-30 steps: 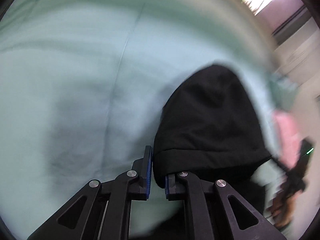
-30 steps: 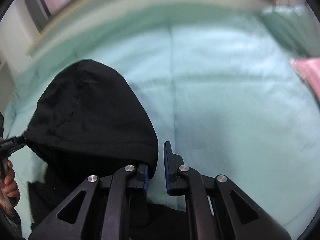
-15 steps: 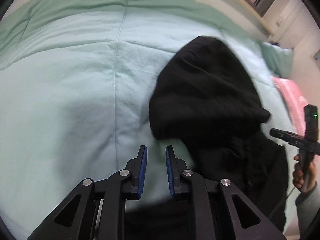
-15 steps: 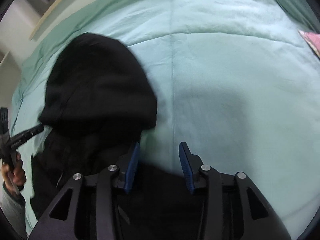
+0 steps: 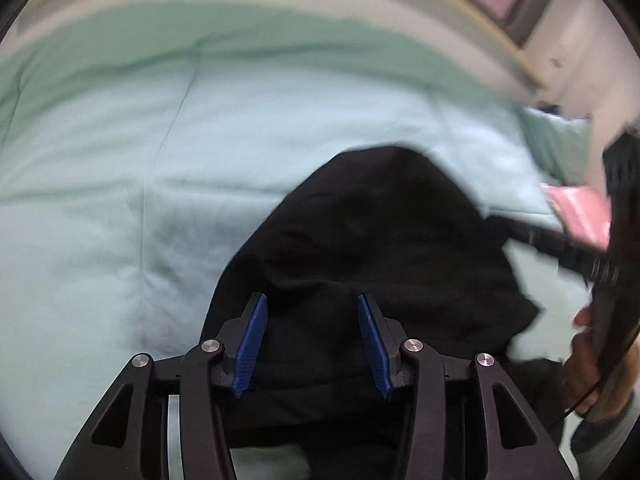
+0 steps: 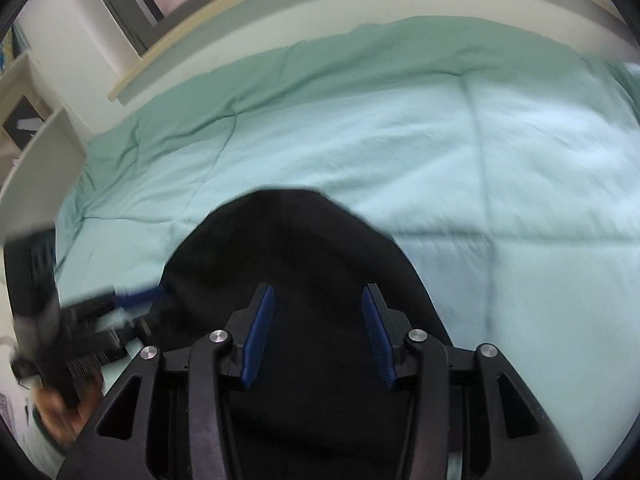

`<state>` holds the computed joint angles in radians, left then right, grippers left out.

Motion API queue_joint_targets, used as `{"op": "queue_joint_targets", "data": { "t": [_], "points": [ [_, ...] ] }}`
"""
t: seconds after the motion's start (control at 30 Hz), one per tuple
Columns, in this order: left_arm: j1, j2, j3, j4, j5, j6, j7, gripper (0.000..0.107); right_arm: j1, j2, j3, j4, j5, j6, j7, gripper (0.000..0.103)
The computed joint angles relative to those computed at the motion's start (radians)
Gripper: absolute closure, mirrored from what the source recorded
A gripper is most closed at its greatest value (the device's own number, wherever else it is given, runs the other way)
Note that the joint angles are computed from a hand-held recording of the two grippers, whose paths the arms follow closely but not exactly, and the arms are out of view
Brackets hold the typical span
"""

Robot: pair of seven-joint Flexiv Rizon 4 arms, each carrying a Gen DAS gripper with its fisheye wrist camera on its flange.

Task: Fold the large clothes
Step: 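Grasp the jacket hood with both grippers and lift it, then fold the hood end over the jacket body with both grippers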

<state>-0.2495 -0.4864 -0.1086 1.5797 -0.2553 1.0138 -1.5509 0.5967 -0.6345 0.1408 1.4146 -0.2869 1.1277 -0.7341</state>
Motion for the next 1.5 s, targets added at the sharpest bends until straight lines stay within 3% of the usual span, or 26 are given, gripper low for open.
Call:
{"op": "queue_joint_targets", "data": {
  "t": [0.1,0.2,0.23,0.3,0.43,0.6,0.77,0.83,0.93,1.07,1.2,1.3,1.33,1.4,1.5],
  "points": [
    [0.013,-0.03,-0.001,0.031,-0.021,-0.003,-0.02,0.059,0.0,-0.113,0.009,-0.156,-0.004,-0.126,-0.049,0.054],
    [0.073,-0.029,-0.072,0.102,-0.135,0.072,0.052,0.059,0.0,-0.176,0.02,-0.201,0.032,-0.186,-0.087,0.054],
    [0.075,-0.029,-0.072,0.1,-0.145,0.068,0.059,0.059,0.011,-0.174,0.003,-0.177,0.027,-0.164,-0.079,0.054],
    [0.061,-0.03,-0.056,0.094,-0.13,0.066,0.063,0.059,0.029,-0.153,-0.027,-0.131,0.009,-0.121,-0.055,0.054],
    [0.049,-0.017,-0.036,0.078,-0.11,0.039,0.058,0.059,0.009,-0.094,0.002,-0.08,0.043,-0.105,-0.038,0.054],
    [0.089,0.077,-0.111,0.166,-0.238,0.104,0.173,0.059,0.018,0.083,-0.013,0.141,0.0,0.002,-0.004,0.054],
    [0.068,0.104,-0.101,0.187,-0.272,0.105,0.235,0.059,-0.011,0.159,0.035,0.256,-0.017,-0.028,-0.035,0.049],
    [0.034,0.067,-0.045,0.15,-0.189,0.036,0.166,0.059,-0.011,0.16,0.031,0.288,-0.041,-0.042,-0.049,0.049],
    [0.013,-0.014,-0.001,0.07,-0.097,-0.084,0.077,0.059,-0.033,0.113,0.061,0.272,0.002,-0.069,-0.077,0.05],
    [0.036,-0.016,-0.027,0.073,-0.113,-0.067,0.094,0.059,-0.053,0.091,0.074,0.285,0.065,-0.007,-0.068,0.049],
    [0.06,0.049,-0.051,0.13,-0.137,-0.031,0.188,0.059,-0.057,0.123,0.078,0.284,0.065,-0.043,-0.091,0.048],
    [0.055,0.1,-0.032,0.151,-0.117,0.016,0.223,0.059,-0.075,0.167,0.093,0.307,0.077,-0.002,-0.137,0.047],
    [0.06,0.108,-0.029,0.146,-0.118,0.019,0.234,0.059,-0.085,0.177,0.099,0.306,0.086,0.009,-0.157,0.044],
    [0.076,0.102,-0.029,0.101,-0.136,-0.025,0.239,0.059,-0.109,0.182,0.115,0.286,0.115,0.017,-0.202,0.026],
    [0.102,0.041,-0.042,-0.015,-0.181,-0.115,0.241,0.058,-0.143,0.151,0.133,0.211,0.158,-0.006,-0.281,0.022]
  ]
}}
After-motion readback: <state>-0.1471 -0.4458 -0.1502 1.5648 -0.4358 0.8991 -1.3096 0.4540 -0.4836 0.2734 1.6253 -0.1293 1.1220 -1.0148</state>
